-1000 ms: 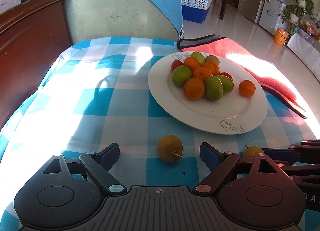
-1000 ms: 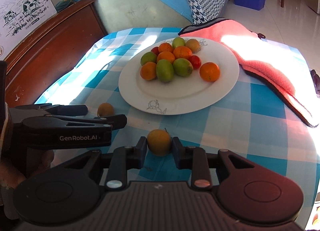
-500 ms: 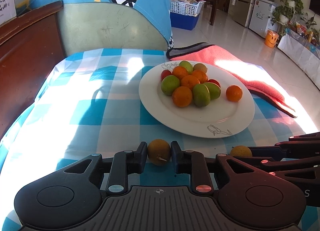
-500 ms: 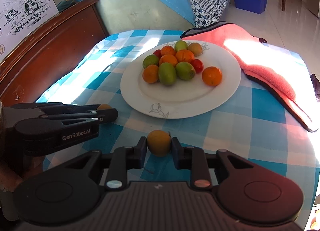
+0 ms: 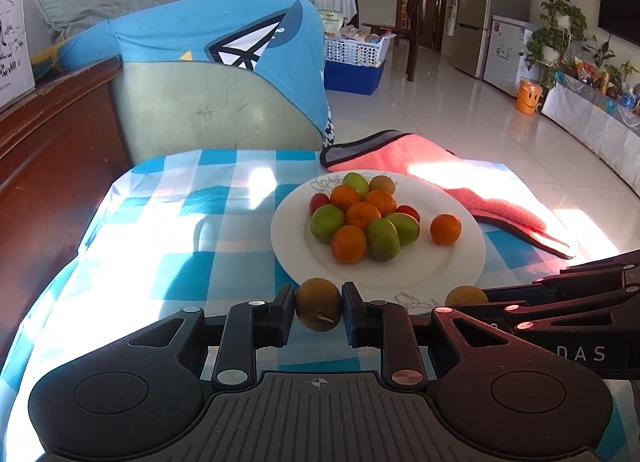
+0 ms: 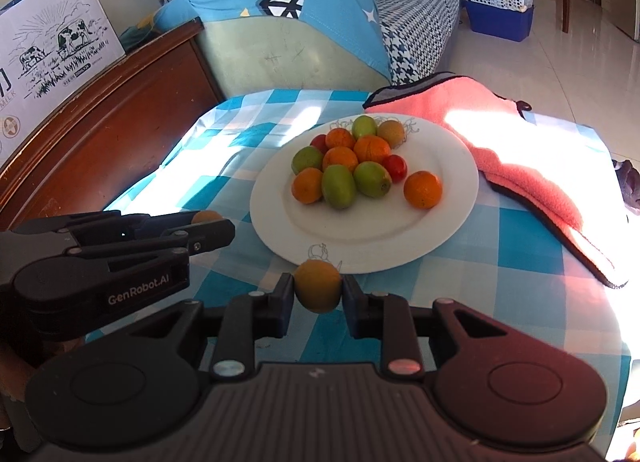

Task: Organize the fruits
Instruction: 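Carry both brown fruits onto the plate and open both tools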

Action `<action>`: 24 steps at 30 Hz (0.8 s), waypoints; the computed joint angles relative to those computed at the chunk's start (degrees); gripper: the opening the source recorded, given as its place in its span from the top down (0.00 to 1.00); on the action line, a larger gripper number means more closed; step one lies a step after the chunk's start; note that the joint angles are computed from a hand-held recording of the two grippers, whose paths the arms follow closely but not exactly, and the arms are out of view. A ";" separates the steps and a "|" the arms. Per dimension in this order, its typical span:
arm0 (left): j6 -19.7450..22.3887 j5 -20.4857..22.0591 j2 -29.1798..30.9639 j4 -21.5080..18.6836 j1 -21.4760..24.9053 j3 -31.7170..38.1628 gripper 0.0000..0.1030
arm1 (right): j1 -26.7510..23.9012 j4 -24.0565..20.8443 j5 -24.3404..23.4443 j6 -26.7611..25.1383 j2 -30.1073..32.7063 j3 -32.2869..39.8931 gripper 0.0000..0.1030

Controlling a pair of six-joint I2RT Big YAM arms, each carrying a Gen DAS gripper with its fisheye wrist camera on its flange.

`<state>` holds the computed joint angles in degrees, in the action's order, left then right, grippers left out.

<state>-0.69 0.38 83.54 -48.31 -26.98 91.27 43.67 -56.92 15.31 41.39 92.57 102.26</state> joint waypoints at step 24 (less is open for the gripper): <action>-1.61 4.80 5.54 0.29 -0.08 5.99 0.78 | -5.77 0.83 -2.05 -4.95 1.90 4.12 0.75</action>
